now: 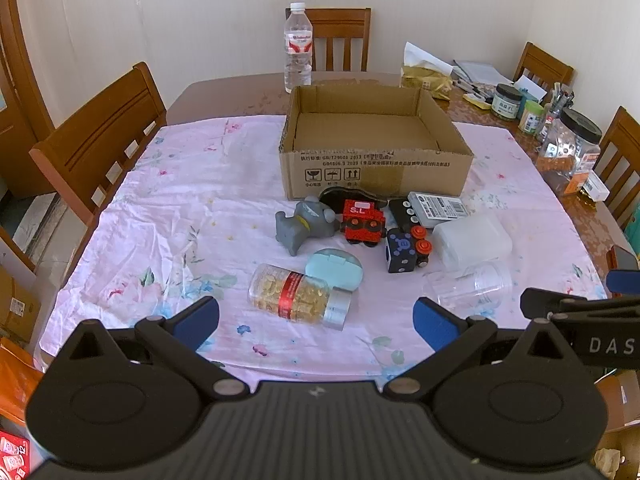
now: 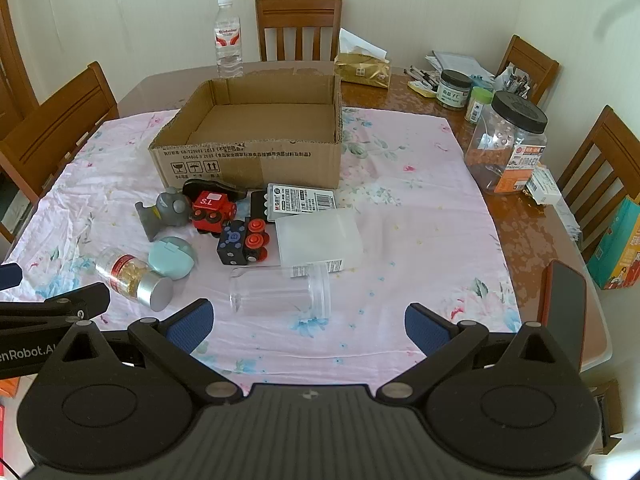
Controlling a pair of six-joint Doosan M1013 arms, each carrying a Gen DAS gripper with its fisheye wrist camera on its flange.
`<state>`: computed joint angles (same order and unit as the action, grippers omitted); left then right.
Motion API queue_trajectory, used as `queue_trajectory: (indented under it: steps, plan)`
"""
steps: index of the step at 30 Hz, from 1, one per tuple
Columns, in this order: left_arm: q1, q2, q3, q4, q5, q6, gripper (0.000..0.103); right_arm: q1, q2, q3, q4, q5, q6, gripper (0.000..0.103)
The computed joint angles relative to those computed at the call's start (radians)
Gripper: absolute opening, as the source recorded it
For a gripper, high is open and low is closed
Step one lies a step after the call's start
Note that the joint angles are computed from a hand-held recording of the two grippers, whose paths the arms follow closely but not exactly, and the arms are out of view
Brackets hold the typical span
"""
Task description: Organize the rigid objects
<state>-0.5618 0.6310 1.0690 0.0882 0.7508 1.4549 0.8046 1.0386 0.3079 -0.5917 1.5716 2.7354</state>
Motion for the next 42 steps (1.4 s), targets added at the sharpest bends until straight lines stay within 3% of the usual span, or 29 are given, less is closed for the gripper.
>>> queue_trajectory:
  steps: [42]
  plan:
    - [-0.009,0.0,-0.003,0.05,-0.005,-0.037,0.102,-0.002,0.0,-0.003,-0.01,-0.012,-0.011,0.103]
